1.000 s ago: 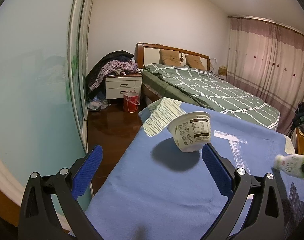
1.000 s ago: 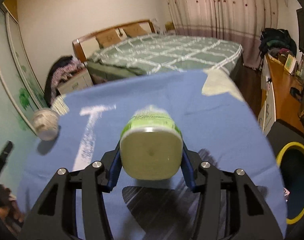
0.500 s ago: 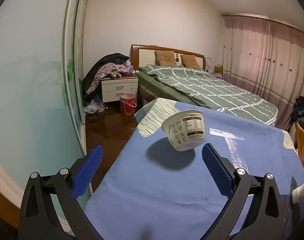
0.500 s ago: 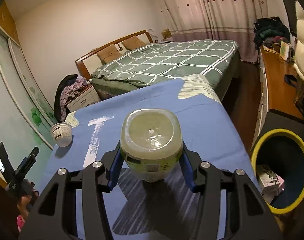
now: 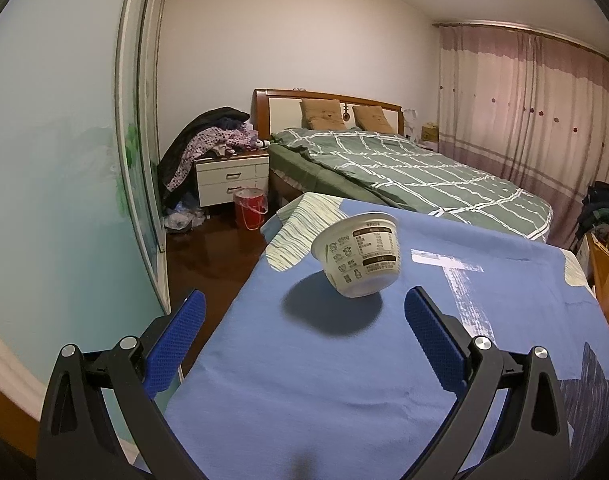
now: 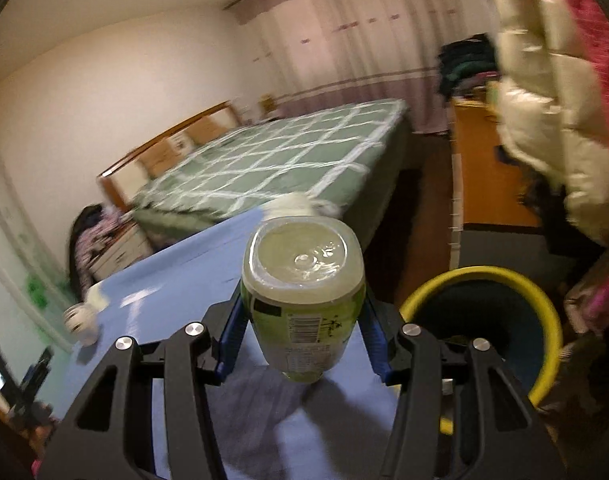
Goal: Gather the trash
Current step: 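Carry the bottle over the yellow bin and open the right gripper, then grasp the white yogurt cup with the left gripper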
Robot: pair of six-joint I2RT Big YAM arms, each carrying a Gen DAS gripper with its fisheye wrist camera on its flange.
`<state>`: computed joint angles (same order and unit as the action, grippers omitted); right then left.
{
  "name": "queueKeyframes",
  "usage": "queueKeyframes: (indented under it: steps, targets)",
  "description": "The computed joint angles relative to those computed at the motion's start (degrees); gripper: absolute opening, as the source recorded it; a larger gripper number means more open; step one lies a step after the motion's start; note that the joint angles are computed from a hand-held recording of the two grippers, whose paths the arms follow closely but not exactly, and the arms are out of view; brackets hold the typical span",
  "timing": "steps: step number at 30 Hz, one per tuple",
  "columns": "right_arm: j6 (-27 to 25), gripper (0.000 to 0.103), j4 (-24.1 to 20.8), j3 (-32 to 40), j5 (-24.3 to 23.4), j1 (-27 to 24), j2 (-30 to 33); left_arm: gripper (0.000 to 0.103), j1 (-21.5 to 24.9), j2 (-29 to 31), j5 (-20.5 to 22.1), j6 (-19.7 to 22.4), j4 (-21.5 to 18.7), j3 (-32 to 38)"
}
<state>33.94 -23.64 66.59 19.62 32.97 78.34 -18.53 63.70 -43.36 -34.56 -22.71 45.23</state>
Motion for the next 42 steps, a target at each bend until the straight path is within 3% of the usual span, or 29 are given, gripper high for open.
queueKeyframes:
  steps: [3,7,9,12,18,27,36,42]
  targets:
    - [1.79,0.049,-1.36,-1.69,4.70,-2.08,-0.59,0.098,-0.03,0.24,0.20,0.09,-0.20,0.17]
    - [3.46,0.050,-3.71,-2.12,7.39,-4.36,0.93,0.098,-0.03,0.85,0.66,0.36,-0.35,0.54]
    - [4.26,0.061,-4.35,-2.32,9.96,-4.52,1.73,0.098,0.00,1.27,0.88,0.48,-0.53,0.78]
    - [4.06,0.064,-3.32,-2.52,11.25,-3.88,2.46,0.098,-0.05,1.83,1.34,0.68,-0.90,1.17]
    - [0.41,0.065,1.64,-1.50,9.87,-0.50,5.46,0.098,0.41,3.00,3.60,0.52,-2.60,2.77]
    - [-2.94,0.065,6.95,-0.80,8.86,2.54,8.61,0.098,2.44,7.81,10.44,0.14,-6.80,9.20]
    - [-1.76,0.065,7.79,-0.92,6.33,2.14,9.15,0.098,8.80,18.44,20.90,-3.45,-12.55,19.49]
    - [-1.61,0.065,8.12,-1.02,5.17,1.75,9.27,0.098,11.20,22.42,22.47,-3.15,-15.66,23.58]
